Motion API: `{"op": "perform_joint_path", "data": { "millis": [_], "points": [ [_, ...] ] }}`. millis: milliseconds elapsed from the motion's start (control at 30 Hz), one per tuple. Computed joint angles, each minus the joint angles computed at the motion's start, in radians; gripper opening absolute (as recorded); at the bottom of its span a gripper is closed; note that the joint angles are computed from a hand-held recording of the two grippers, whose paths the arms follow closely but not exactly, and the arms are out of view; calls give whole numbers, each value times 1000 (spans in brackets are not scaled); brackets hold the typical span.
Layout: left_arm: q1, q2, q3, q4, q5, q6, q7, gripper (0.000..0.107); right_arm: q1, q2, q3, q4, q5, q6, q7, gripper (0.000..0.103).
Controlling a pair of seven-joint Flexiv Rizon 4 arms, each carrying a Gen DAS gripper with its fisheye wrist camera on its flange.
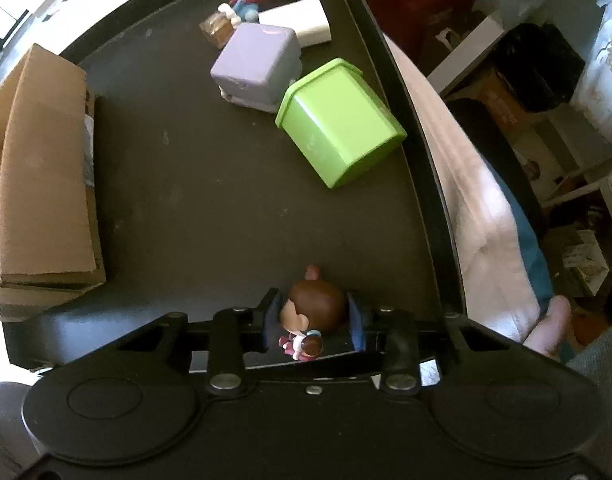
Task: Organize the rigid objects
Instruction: 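Carry the doll with the right gripper over the cardboard box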
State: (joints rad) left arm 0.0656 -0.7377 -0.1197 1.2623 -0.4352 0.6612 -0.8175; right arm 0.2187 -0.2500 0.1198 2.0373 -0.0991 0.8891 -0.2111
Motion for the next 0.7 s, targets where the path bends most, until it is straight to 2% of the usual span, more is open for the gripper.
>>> {"op": "perform_joint_path", "data": {
  "millis": [133,333,400,500,600,700],
  "points": [
    [-6,-8,11,-33,13,-20,-40,0,3,8,-3,11,-12,21,16,35],
    [-36,-17,40,-87,77,-49,-111,7,7,14,-3,22,-24,35,37,35],
    [-37,-12,38,-90,82,-50,-123,13,4,17,-4,30,-24,45,42,35],
    [-42,-3,38,-83,92,-29,-128,41,3,19,-9,28,-35,48,50,35],
    [-38,3,26,-65,88,10,-105,43,3,24,-13,26,-55,49,57,35],
    [-54,-18,47,-84,117,25,-134,43,4,27,-17,21,-76,53,64,35]
  ]
}}
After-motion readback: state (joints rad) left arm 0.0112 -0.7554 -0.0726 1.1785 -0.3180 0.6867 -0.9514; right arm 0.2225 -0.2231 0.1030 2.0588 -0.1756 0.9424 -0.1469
